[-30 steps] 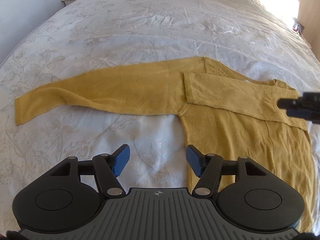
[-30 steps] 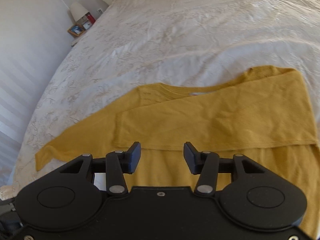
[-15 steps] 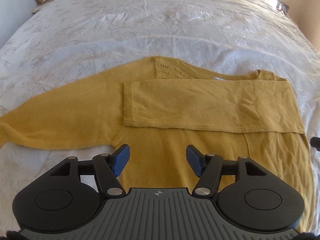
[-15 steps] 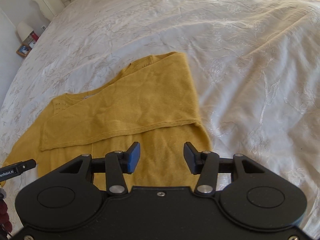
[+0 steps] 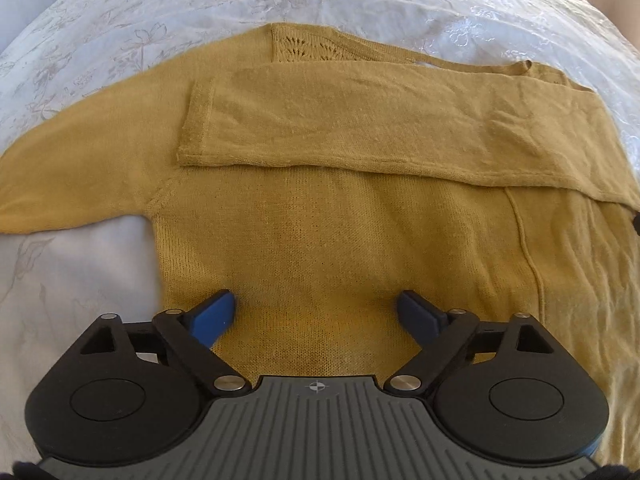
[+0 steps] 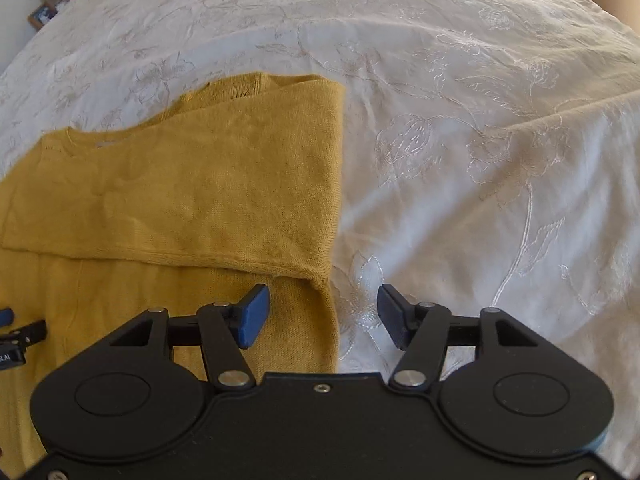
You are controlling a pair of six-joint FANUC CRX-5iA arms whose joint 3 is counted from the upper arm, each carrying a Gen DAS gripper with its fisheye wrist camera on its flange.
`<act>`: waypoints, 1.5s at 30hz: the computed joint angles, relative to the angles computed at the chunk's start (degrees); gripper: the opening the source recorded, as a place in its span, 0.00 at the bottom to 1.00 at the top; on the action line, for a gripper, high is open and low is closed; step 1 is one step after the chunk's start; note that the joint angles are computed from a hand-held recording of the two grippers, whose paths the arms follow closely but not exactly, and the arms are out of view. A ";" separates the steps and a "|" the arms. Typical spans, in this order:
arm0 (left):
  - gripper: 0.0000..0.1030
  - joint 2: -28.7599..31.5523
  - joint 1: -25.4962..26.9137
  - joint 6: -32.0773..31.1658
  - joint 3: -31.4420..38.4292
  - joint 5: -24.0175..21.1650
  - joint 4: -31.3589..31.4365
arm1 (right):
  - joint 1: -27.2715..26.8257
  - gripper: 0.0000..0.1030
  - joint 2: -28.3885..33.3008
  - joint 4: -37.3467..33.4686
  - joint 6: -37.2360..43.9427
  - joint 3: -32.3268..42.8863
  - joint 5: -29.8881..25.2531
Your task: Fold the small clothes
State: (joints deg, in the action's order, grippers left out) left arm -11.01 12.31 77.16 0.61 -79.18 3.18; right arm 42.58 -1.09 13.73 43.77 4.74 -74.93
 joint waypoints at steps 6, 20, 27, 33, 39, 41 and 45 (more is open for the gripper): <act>0.98 2.22 -2.15 3.33 2.32 -1.00 -1.88 | -1.07 0.63 -0.74 3.83 -6.55 -3.13 -0.82; 1.00 3.76 -2.82 4.15 4.21 -1.88 -2.59 | 1.21 0.69 1.56 8.46 -8.58 2.48 -5.64; 1.00 3.17 -2.65 4.06 3.29 -0.89 -2.42 | -0.93 0.77 4.84 3.35 -9.45 8.16 -13.50; 1.00 2.12 -2.48 3.97 2.05 0.01 -2.40 | -1.89 0.79 2.26 4.24 -12.33 4.39 -15.61; 1.00 2.01 -2.42 3.92 1.86 -0.08 -2.46 | -3.38 0.79 -1.10 4.46 -8.53 0.60 4.10; 1.00 2.21 -2.55 4.05 2.18 -0.35 -2.60 | -4.76 0.79 1.75 1.26 -5.04 3.28 7.22; 1.00 3.00 -2.69 4.23 3.16 -1.08 -2.69 | -6.26 0.79 6.79 -2.86 2.22 7.42 9.77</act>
